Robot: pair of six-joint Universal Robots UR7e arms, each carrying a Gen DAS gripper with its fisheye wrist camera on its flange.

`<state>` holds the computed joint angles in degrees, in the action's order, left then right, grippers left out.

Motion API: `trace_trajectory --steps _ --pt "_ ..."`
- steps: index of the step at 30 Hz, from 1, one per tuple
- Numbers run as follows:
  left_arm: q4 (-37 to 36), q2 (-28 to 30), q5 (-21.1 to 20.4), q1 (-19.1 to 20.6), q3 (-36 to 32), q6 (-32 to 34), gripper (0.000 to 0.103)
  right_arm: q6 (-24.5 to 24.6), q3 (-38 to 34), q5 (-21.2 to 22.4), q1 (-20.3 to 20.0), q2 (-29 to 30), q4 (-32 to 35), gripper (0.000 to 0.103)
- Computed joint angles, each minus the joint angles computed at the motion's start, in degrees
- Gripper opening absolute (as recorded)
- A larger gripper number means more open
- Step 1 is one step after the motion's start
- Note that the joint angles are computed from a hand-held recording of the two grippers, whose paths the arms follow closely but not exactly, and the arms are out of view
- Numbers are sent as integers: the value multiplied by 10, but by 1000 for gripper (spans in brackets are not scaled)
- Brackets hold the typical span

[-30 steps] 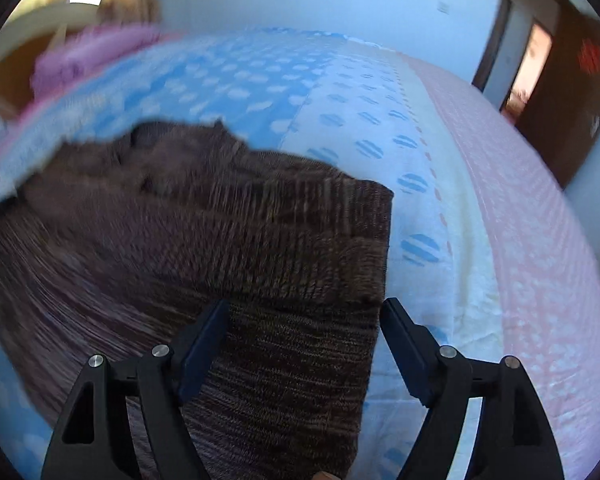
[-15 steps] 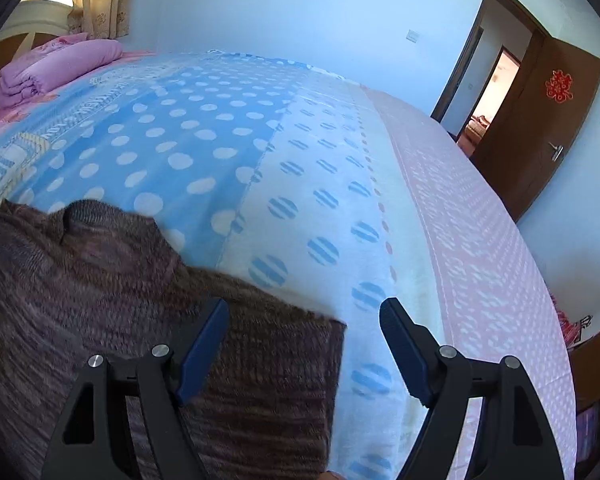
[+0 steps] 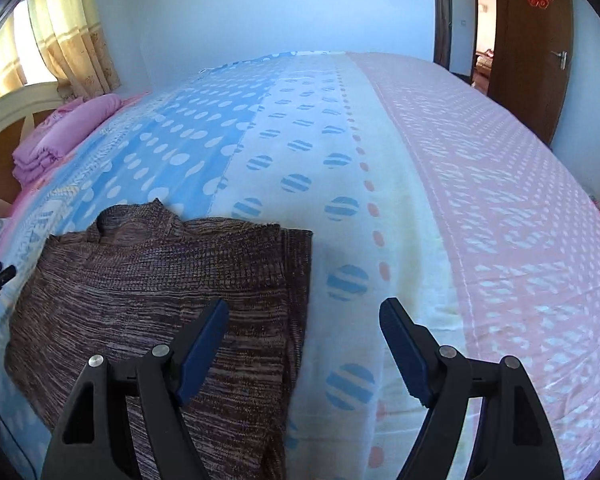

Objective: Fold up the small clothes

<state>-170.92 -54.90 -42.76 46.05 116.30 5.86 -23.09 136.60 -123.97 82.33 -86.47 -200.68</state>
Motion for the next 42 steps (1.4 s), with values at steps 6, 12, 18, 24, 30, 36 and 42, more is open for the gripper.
trace_trajectory --steps 6,12,18,24,30,36,42 --pt "32 46 -15 -3 -36 -13 57 15 -6 51 -24 0 31 73" --pt "31 107 87 -4 -56 -12 70 10 -40 -15 -14 53 51 38" --pt "26 85 97 -14 -39 -36 69 -27 -50 -114 48 99 -36 39" --pt "8 18 74 -35 30 -75 70 35 -36 11 101 83 106 40" --pt "-26 1 69 -57 86 -53 73 37 -100 -34 118 208 104 40" --pt "-21 10 76 -40 88 -60 80 53 -170 -51 110 247 92 40" --pt "-38 -3 65 -33 97 -86 87 65 -180 -40 116 248 72 41"
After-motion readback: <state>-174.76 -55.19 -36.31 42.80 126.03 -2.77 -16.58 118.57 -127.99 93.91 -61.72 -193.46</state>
